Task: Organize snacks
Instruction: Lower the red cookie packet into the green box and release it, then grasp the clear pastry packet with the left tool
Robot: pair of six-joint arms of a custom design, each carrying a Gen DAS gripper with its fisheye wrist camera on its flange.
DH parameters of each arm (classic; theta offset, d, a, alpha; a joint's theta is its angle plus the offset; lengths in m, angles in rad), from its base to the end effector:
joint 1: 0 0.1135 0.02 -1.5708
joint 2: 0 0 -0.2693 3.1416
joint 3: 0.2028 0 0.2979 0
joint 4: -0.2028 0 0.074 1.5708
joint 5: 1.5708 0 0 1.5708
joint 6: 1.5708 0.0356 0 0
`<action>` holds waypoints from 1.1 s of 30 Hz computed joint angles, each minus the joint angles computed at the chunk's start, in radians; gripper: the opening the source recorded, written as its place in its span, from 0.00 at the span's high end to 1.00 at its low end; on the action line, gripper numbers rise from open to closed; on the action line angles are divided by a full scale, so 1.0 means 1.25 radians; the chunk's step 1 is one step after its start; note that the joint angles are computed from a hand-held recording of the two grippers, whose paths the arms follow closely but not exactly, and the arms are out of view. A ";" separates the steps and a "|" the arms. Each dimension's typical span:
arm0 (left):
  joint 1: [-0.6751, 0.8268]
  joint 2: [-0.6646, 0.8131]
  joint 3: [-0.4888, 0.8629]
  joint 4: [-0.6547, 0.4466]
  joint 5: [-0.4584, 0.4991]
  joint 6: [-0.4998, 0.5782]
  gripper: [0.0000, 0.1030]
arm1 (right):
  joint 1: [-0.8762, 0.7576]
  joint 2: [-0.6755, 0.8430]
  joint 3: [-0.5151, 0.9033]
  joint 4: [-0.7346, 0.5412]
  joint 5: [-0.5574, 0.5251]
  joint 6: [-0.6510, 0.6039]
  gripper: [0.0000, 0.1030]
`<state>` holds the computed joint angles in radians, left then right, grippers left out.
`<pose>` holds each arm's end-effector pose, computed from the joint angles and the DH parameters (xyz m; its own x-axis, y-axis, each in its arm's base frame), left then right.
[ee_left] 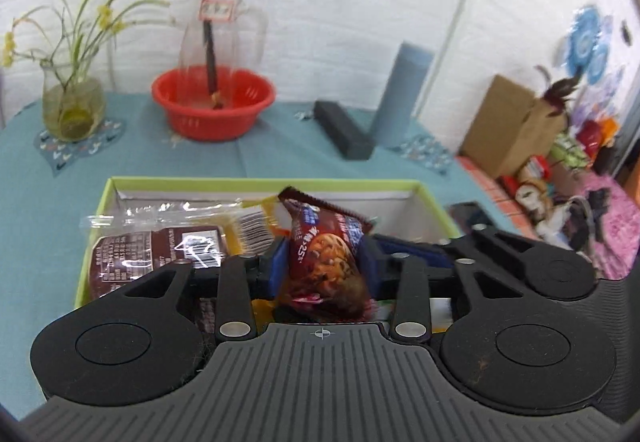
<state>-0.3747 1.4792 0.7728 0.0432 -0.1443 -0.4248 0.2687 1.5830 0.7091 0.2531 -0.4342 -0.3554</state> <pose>0.3205 -0.1205 0.1707 -0.6278 -0.1913 -0.7545 -0.0022 0.9697 -0.2441 0.3268 0.1055 0.1357 -0.3272 -0.4175 -0.8477 -0.7302 0.6811 -0.0536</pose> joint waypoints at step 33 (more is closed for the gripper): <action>-0.223 -0.114 -0.231 -0.010 0.019 -0.210 0.81 | -0.106 -0.238 -0.339 -0.054 -0.075 -0.095 0.50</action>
<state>-0.6533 1.3369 0.4835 0.0313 -0.1204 -0.6873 0.1363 1.2861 0.2850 0.1854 -0.5286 -0.4740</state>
